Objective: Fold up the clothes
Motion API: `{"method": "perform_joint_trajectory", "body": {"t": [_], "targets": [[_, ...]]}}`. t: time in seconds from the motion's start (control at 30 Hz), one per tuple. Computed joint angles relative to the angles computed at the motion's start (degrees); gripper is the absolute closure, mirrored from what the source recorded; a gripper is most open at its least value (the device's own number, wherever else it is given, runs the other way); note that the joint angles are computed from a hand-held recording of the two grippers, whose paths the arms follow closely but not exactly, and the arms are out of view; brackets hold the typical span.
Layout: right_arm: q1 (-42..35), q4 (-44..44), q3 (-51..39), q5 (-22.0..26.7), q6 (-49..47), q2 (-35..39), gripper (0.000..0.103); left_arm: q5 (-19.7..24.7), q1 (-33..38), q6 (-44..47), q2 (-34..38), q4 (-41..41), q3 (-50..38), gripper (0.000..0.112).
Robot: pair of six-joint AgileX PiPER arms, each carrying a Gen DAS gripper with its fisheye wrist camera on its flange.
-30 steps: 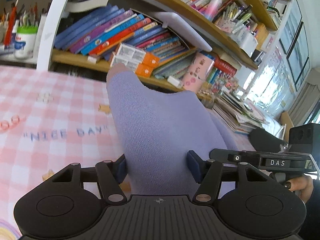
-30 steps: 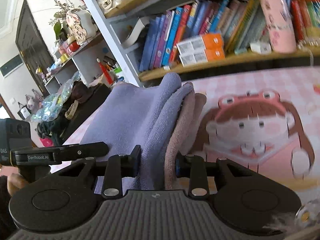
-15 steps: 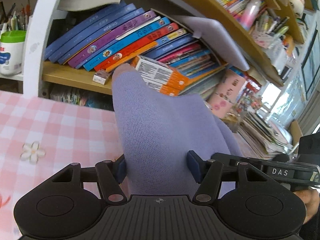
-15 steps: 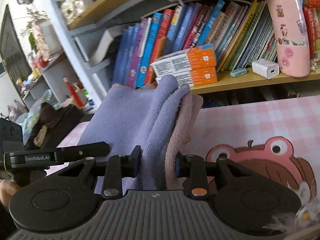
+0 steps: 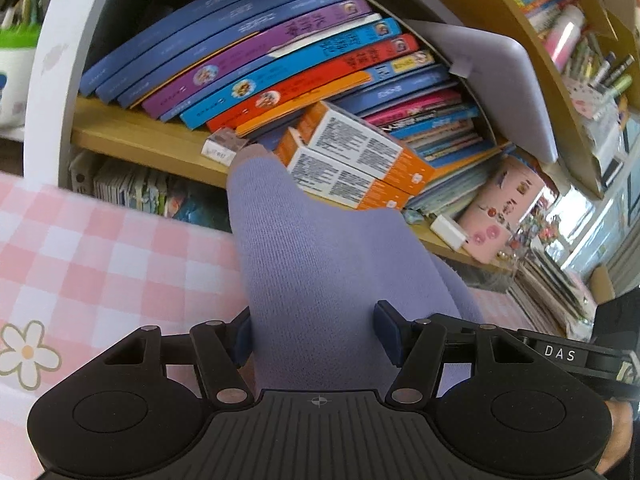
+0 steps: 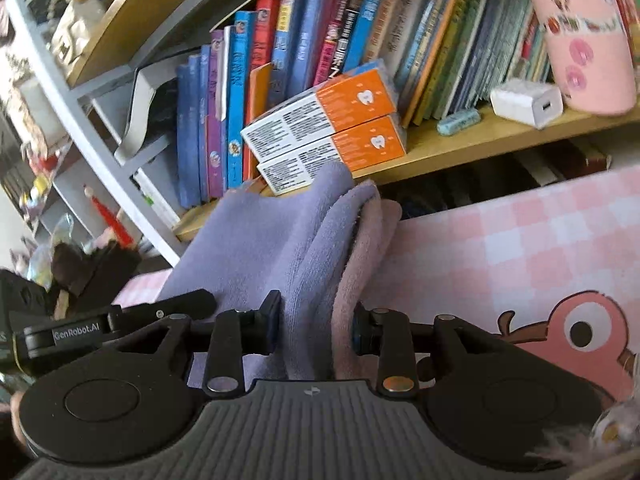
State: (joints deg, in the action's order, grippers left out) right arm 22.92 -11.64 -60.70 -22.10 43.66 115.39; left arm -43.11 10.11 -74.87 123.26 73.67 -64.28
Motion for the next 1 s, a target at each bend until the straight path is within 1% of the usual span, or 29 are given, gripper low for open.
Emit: {"method": "perform_joint_trajectory", "body": {"t": [0.03,0.07,0.1,0.13,0.17,0.2,0.23,0.3,0.37,0.5,0.63,0.7,0.77,0.87,1.0], "targets": [[-0.2,-0.2,-0.1,-0.4,0.7,0.4,0.069,-0.3,0.2,-1.1,0.7,0.4,-0.7,0.048],[-0.2,0.3,0.0,-0.7,0.8,0.6,0.064,-0.5,0.3,-1.8,1.0,0.6,-1.1,0.046],[0.1,2.2,0.3,-0.9,-0.5,0.6,0.058,-0.3,0.4,-0.4,0.4,-0.7,-0.1,0.045],[0.7,6.1,1.0,-0.9,-4.1,-0.1,0.053,0.1,0.4,2.4,-0.8,-2.8,1.6,0.043],[1.3,10.2,1.8,-0.9,-7.8,-0.8,0.044,0.5,0.4,5.2,-2.0,-5.0,3.2,0.041],[1.9,14.2,2.6,-1.2,-11.6,-1.6,0.039,0.8,0.4,8.4,-3.2,-7.3,5.0,0.038],[2.7,17.9,4.2,-2.1,-15.5,-3.1,0.036,0.7,0.5,12.4,-4.9,-9.9,7.3,0.034],[4.6,25.6,7.1,-3.6,-23.7,-6.1,0.033,-0.1,0.8,20.5,-8.9,-14.8,12.7,0.033],[8.0,35.1,10.9,-6.2,-34.0,-9.7,0.029,-1.9,1.2,27.4,-12.8,-18.8,18.5,0.029],[17.8,54.5,17.1,-13.1,-52.9,-15.5,0.026,-5.9,1.8,36.6,-19.8,-25.0,29.8,0.026],[29.8,72.2,20.8,-21.5,-66.8,-18.1,0.022,-9.9,1.6,43.0,-25.8,-30.1,40.2,0.023],[35.6,80.2,21.7,-26.2,-72.2,-18.3,0.020,-11.4,0.4,47.9,-28.5,-35.0,45.3,0.020],[40.8,87.0,22.0,-31.1,-75.3,-17.3,0.019,-13.4,-2.0,54.2,-30.2,-41.7,50.1,0.019],[46.9,93.5,22.4,-36.9,-75.6,-15.2,0.018,-15.5,-6.6,62.8,-31.0,-51.3,55.5,0.017],[52.5,99.7,22.3,-41.6,-75.3,-12.7,0.016,-15.7,-12.0,68.8,-31.9,-60.6,59.8,0.016]]}}
